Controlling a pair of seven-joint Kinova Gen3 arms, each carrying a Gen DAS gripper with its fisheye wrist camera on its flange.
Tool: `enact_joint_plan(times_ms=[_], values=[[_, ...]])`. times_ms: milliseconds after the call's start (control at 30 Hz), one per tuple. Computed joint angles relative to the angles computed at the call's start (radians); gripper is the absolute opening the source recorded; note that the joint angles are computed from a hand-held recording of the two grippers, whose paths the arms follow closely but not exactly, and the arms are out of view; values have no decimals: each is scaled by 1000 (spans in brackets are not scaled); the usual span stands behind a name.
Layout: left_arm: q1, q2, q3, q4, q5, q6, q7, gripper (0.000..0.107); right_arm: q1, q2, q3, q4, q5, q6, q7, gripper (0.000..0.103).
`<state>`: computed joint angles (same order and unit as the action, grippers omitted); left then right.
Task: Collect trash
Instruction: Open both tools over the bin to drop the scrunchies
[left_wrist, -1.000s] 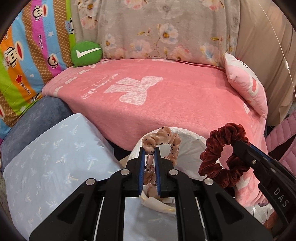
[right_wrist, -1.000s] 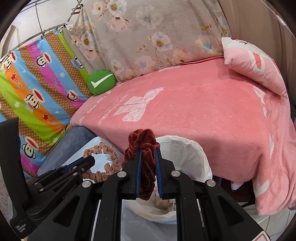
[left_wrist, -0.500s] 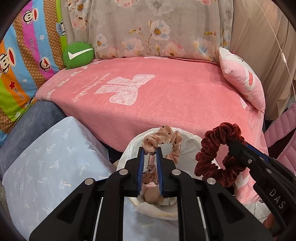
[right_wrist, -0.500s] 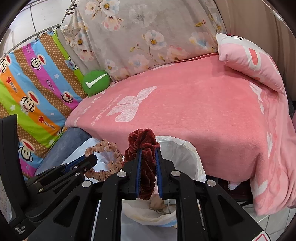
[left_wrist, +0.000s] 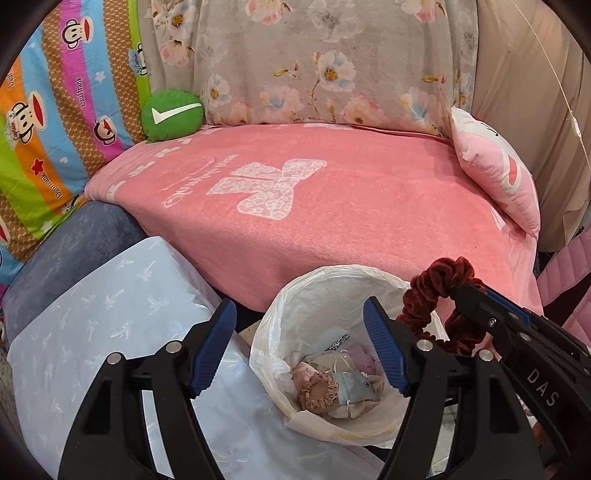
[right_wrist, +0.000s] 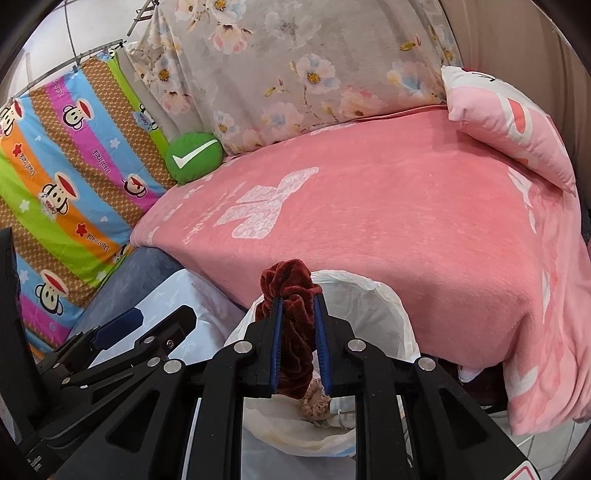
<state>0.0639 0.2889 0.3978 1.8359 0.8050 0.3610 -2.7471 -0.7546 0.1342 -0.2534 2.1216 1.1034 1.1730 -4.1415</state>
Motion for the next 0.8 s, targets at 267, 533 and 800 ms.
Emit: enact_joint_plan(times_ms=[267,533,800], values=[[10,10,-33,-14,-50,9,75,69,10,19,12,-33,9,-13,59,19],[-47,-1,-13,0,-18,6,54,75,8,20,16,-62,-12,-5,133,31],[-85,-29,-28,37,76,5,-27,83,-16,32,10,-107,-75,19,224,41]])
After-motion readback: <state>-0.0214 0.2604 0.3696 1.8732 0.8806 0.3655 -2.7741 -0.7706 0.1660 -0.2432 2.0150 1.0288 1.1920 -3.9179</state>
